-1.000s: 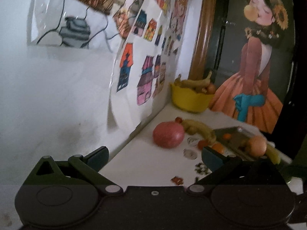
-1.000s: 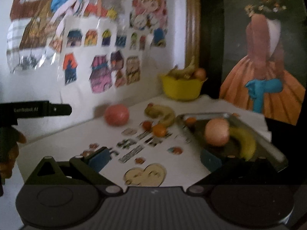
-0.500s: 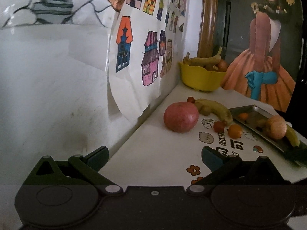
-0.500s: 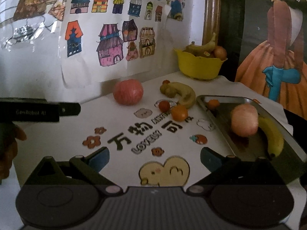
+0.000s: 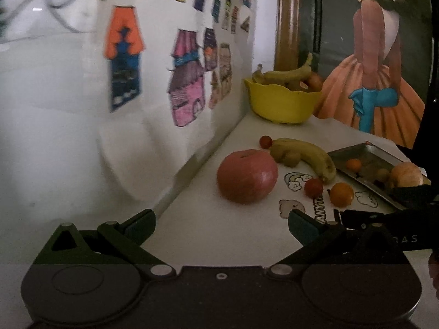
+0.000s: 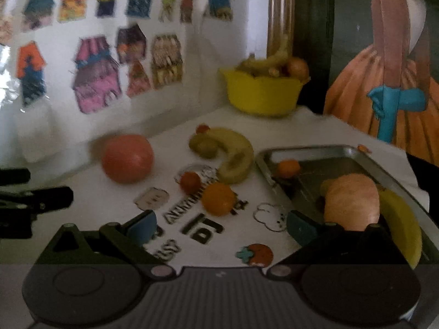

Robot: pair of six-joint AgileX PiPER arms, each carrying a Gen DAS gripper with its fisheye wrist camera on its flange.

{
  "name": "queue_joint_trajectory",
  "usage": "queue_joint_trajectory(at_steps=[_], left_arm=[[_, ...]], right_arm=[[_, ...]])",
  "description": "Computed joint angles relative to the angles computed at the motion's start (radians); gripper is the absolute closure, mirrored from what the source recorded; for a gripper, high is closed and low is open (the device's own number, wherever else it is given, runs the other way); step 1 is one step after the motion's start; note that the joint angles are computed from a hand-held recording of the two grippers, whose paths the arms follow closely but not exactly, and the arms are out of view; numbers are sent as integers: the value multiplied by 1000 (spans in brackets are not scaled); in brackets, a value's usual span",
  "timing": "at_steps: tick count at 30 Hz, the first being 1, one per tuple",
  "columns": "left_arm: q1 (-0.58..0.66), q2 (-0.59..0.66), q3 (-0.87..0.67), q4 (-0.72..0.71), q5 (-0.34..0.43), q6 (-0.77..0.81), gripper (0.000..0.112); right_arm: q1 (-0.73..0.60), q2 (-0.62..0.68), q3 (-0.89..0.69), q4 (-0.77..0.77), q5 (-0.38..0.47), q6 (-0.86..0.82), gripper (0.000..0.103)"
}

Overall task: Organize fruits
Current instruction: 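Grasp the large red fruit with the left gripper while the right gripper grasps a small orange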

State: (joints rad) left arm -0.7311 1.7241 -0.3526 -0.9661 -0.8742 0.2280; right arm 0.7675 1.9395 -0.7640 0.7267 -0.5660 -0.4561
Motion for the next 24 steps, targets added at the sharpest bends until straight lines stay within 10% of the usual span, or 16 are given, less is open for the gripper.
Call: queue_joint_trajectory(at_steps=[11,24], left_arm=[[142,63,-179,87,145,3,10],[215,184,-323,156,208,-23,10]], right_arm=[[-153,21,-12,-518,45,425,9],[-122,44,-40,-432,52,282,40]])
